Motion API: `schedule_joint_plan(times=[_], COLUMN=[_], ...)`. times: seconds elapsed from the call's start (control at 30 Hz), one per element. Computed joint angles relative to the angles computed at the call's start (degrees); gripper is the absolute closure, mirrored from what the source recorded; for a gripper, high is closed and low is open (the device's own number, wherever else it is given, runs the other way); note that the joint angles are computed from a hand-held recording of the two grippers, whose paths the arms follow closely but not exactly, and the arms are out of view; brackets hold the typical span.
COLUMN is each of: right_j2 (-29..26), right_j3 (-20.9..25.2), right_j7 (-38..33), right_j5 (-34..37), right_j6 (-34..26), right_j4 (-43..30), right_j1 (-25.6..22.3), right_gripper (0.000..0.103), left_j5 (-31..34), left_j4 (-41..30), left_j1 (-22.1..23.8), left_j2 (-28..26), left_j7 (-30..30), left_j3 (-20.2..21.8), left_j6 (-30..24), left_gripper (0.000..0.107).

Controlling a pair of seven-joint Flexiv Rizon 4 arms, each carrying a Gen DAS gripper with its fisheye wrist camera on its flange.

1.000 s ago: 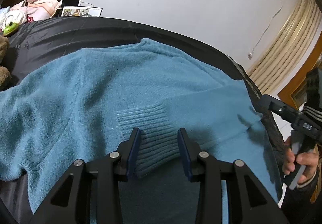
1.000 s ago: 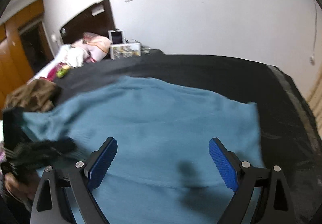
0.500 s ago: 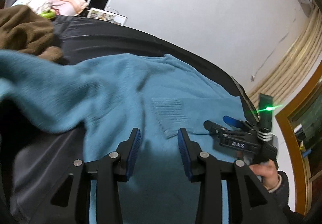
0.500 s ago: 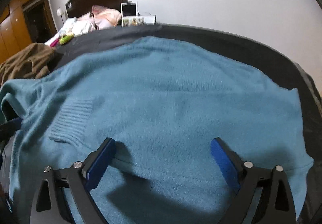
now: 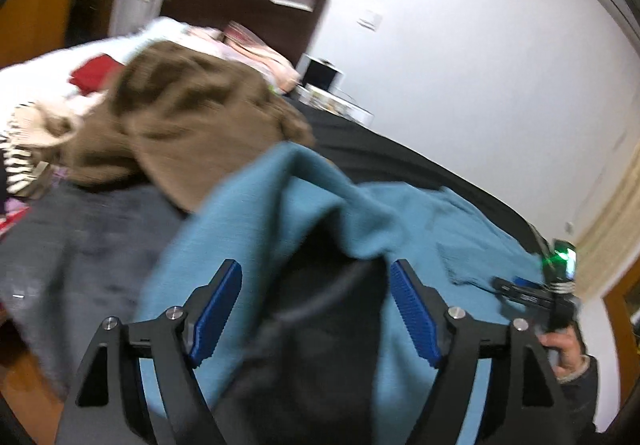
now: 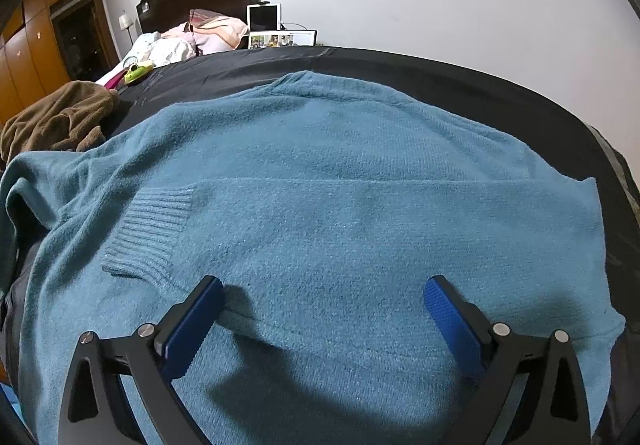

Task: Fold clothes

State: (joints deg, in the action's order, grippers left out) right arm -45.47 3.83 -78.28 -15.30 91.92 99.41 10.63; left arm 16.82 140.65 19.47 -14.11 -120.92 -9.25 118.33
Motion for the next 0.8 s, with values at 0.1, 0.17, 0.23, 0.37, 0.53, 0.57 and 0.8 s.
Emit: schedule_joint_plan(times=[0.1, 0.17, 0.23, 0.37, 0.53, 0.57, 0.8], right_j2=[-0.01, -0.02, -0.03, -0.06, -0.08, -0.09, -0.18], right_j3=[0.38, 0.49, 0.71, 0.71, 0.74, 0.75, 1.22], right_j7=[-0.23, -0.33, -0.47, -0.56, -0.6, -0.59, -0.75], right_j5=[0.04, 0.09, 0.13, 0.19, 0.27, 0.3, 0.42], right_j6=[0.02, 0.02, 0.03, 0.01, -0.02, -0.01, 0.06], right_j4=[-0.01, -0.03, -0.05, -0.1, -0.16, -0.18, -0.29], right_j1=[-0.34, -0.42, -0.6, -0.57, -0.56, -0.55, -0.91], right_gripper=[0.001, 0.001, 0.001, 0.001, 0.001, 0.001, 0.001], left_j5=[0.44, 0.36, 1.79, 5.79, 8.56, 8.58, 5.9], left_j4=[-0.03, -0.66, -1.13, -2.58, -3.72, -3.73, -1.4], left_j1=[1.29, 2.34, 6.01, 14.39, 23.28, 24.58, 30.77], left_j2=[-1.29, -2.78, -4.11, -7.57, -11.35, -12.04, -13.4], left_j7=[0.77, 1.55, 1.02, 0.98, 4.51, 5.26, 8.26], left_j3=[1.5, 1.89, -0.15, -7.07, -16.86, -18.5, -26.84], left_j6=[0.99, 0.61, -0.12, -1.46, -3.19, -3.5, -3.2], left_gripper=[0.025, 0.025, 0.025, 0.025, 0.025, 0.025, 0.087])
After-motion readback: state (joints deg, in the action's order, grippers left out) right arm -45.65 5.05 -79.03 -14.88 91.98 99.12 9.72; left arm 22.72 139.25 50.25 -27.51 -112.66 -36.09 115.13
